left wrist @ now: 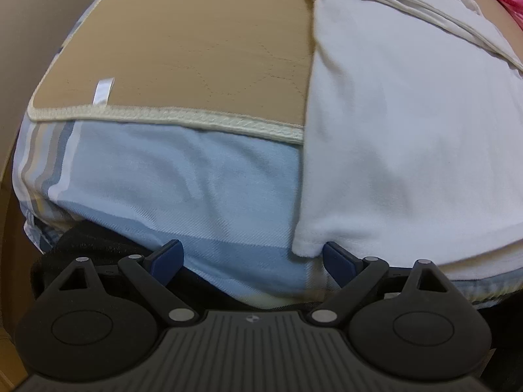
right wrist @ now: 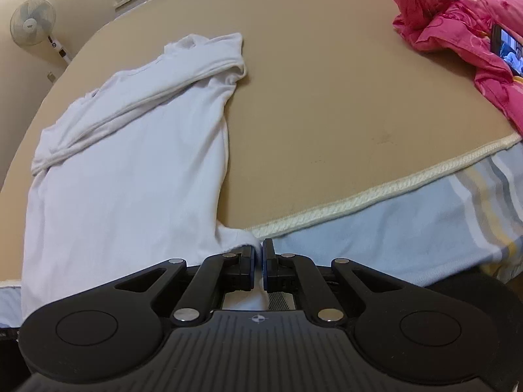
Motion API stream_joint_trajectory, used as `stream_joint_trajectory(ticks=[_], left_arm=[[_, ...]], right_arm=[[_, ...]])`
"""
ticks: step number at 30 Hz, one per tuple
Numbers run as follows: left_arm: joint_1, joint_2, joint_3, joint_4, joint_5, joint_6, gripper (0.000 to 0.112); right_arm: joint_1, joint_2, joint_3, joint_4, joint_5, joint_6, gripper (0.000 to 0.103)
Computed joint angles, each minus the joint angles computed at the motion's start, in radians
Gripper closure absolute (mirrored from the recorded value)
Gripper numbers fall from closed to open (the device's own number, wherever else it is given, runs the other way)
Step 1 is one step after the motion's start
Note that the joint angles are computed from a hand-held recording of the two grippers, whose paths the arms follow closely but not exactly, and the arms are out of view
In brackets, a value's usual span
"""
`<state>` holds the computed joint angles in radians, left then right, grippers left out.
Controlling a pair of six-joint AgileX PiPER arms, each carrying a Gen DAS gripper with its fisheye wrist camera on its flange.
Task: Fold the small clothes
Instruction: 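Grasp the shirt hem with the right gripper while the left gripper approaches it, then grasp the hem with the left gripper beside the right gripper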
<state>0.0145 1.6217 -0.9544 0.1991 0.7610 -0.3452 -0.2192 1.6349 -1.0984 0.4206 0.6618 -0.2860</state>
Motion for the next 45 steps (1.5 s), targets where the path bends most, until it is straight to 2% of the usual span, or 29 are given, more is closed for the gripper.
stream_joint_trajectory(ticks=[3, 9, 13, 17, 22, 26, 28, 35, 37, 40, 45], left_arm=[[-0.039, -0.044, 0.03, -0.012, -0.034, 0.048, 0.017], [-0.145, -0.095, 0.084, -0.023, -0.1, 0.132, 0.017], [-0.217, -0.047, 0.1, 0.026, -0.144, 0.085, 0.017], [-0.26, 0.017, 0.069, 0.164, -0.14, -0.062, 0.017], [-0.139, 0.011, 0.047, 0.218, -0.129, -0.188, 0.017], [0.079, 0.031, -0.004, 0.01, -0.106, -0.025, 0.017], [0.123, 0.053, -0.026, -0.014, -0.083, -0.008, 0.017], [0.072, 0.058, -0.01, 0.04, -0.09, -0.067, 0.017], [0.064, 0.066, -0.016, 0.028, -0.098, -0.063, 0.017], [0.078, 0.085, -0.019, -0.06, -0.118, 0.027, 0.017], [-0.011, 0.088, 0.003, 0.049, -0.131, -0.076, 0.017]], right_arm=[[-0.006, 0.024, -0.035, -0.002, 0.034, 0.006, 0.099], [0.014, 0.041, -0.082, -0.011, 0.028, 0.028, 0.099], [0.03, 0.076, -0.129, -0.036, 0.031, 0.065, 0.099], [0.031, 0.1, -0.161, -0.037, 0.039, 0.088, 0.099], [0.027, 0.111, -0.167, -0.043, 0.038, 0.092, 0.099], [0.016, 0.14, -0.181, -0.038, 0.047, 0.093, 0.099], [0.016, 0.15, -0.182, -0.036, 0.045, 0.1, 0.099], [0.007, 0.159, -0.124, -0.031, 0.007, 0.091, 0.097], [-0.019, 0.151, -0.082, 0.035, -0.016, 0.034, 0.095], [-0.063, 0.133, -0.015, 0.175, -0.028, -0.092, 0.094], [-0.082, 0.107, 0.079, 0.306, -0.046, -0.248, 0.089]])
